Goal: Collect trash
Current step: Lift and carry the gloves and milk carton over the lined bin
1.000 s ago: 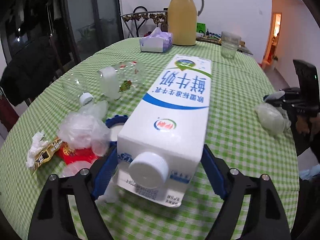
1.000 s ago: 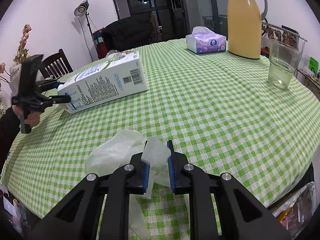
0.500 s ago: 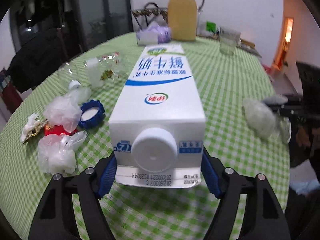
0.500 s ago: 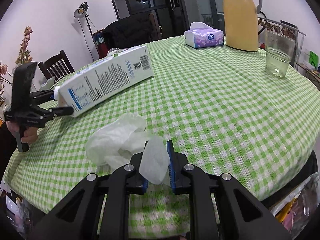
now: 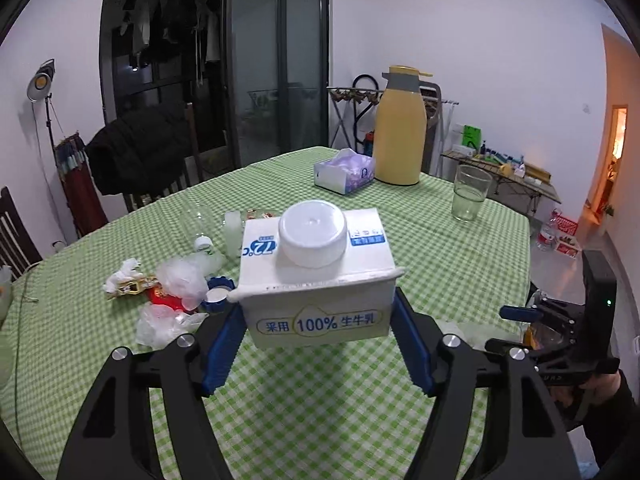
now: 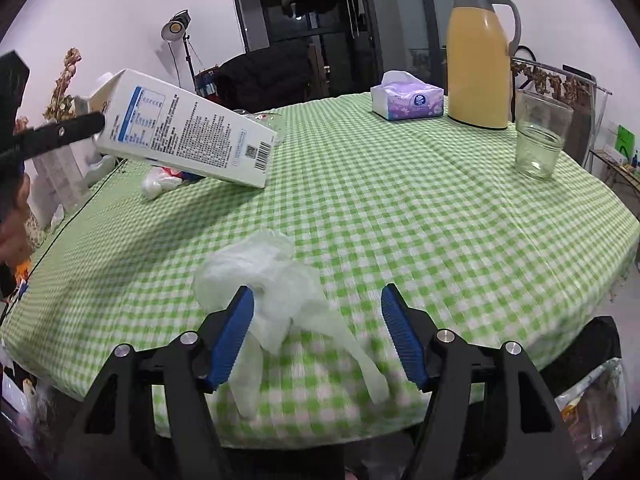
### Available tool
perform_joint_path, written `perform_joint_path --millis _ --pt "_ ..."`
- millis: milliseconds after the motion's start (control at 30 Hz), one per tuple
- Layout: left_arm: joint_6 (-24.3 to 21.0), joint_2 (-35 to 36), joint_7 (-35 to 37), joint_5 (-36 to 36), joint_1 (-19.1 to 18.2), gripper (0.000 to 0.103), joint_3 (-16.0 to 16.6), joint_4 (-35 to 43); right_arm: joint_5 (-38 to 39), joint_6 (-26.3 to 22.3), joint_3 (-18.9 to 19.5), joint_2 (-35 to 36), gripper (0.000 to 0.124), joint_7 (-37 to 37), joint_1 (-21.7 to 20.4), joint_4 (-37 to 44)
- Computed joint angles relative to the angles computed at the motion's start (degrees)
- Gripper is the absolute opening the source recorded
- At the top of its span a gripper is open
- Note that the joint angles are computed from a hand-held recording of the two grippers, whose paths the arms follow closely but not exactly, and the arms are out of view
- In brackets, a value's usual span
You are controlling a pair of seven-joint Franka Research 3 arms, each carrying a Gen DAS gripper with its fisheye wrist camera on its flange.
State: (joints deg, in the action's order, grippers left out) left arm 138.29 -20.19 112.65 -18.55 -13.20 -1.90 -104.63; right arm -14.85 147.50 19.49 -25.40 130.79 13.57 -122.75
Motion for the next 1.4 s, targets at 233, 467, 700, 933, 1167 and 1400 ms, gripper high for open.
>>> perform_joint_path --millis 233,467,700,933,1167,1400 --pt "2.12 -0.17 -5.48 3.05 1.15 0.066 -1.30 1.31 2.53 -1.12 -0.74 2.11 0.052 -4.02 2.73 0.25" --pt "3.09 -0.33 -9.85 6.81 1.56 0.066 -1.82 3.82 -4.12 -4.93 -1.07 5.36 0.002 -4.98 1.62 9.96" --pt "3.36 -0.33 -10.68 8.25 0.62 0.066 -2.38 5.90 -8.36 -5.70 -0.98 0.32 0.002 -5.75 -1.37 12.50" --pt "2.37 1.16 -9.89 6.87 -1.85 0.066 -3.53 9.70 -8.40 -7.30 -0.67 -8.50 0.002 -5.82 -5.87 6.60" --pt "0.10 5.20 -10.80 7.71 -4.33 0.066 -7.28 15.82 -4.40 -12.29 -2.98 -22.72 0.002 -6.12 -11.49 -4.37" --pt "-1.08 11.03 -10.29 6.29 -8.78 0.066 -11.99 22.36 -0.60 -18.75 -5.40 -34.35 0.002 -9.85 -15.99 -13.13"
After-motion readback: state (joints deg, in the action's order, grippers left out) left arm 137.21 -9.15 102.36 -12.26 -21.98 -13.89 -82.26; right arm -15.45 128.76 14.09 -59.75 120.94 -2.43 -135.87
